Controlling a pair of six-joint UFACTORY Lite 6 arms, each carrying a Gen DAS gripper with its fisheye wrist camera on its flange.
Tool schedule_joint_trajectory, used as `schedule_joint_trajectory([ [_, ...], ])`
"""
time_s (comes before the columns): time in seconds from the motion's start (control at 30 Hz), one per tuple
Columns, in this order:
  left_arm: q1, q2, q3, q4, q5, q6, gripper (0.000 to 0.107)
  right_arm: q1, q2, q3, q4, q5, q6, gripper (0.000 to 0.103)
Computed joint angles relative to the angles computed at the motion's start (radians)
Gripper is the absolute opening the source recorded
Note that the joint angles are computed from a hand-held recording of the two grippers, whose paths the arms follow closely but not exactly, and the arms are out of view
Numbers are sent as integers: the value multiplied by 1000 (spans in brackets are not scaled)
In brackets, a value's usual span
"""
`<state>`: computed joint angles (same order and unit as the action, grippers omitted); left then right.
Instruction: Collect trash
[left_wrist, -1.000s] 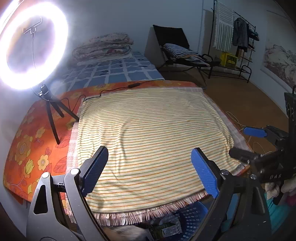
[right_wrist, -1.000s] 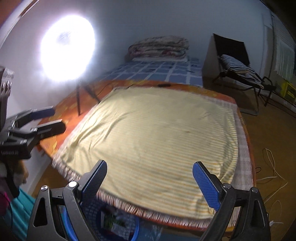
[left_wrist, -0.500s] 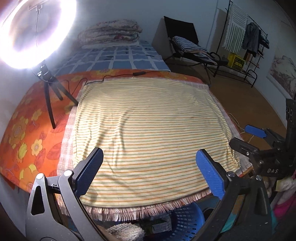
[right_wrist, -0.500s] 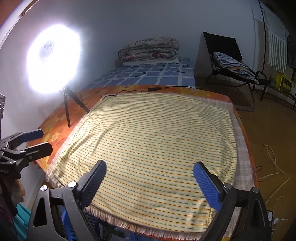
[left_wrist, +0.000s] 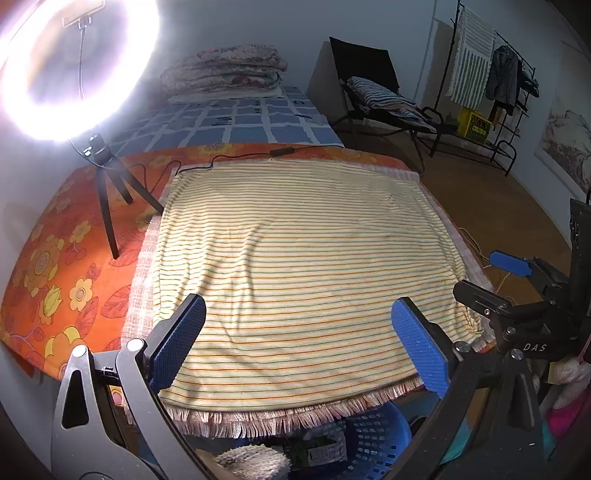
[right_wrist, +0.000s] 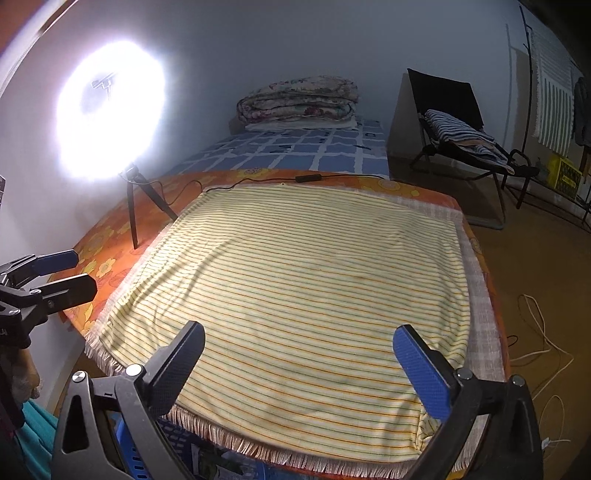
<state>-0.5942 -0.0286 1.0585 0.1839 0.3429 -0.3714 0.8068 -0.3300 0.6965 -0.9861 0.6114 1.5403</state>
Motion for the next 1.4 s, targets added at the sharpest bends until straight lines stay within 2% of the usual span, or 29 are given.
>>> schedule_joint_trajectory([
  [0.97, -12, -6, 5, 50, 16, -45, 102, -3, 2, -6, 6, 1, 10, 103],
  [1.4, -33, -1, 3, 177, 38, -163, 102, -6, -7, -19, 12, 0, 1, 103],
])
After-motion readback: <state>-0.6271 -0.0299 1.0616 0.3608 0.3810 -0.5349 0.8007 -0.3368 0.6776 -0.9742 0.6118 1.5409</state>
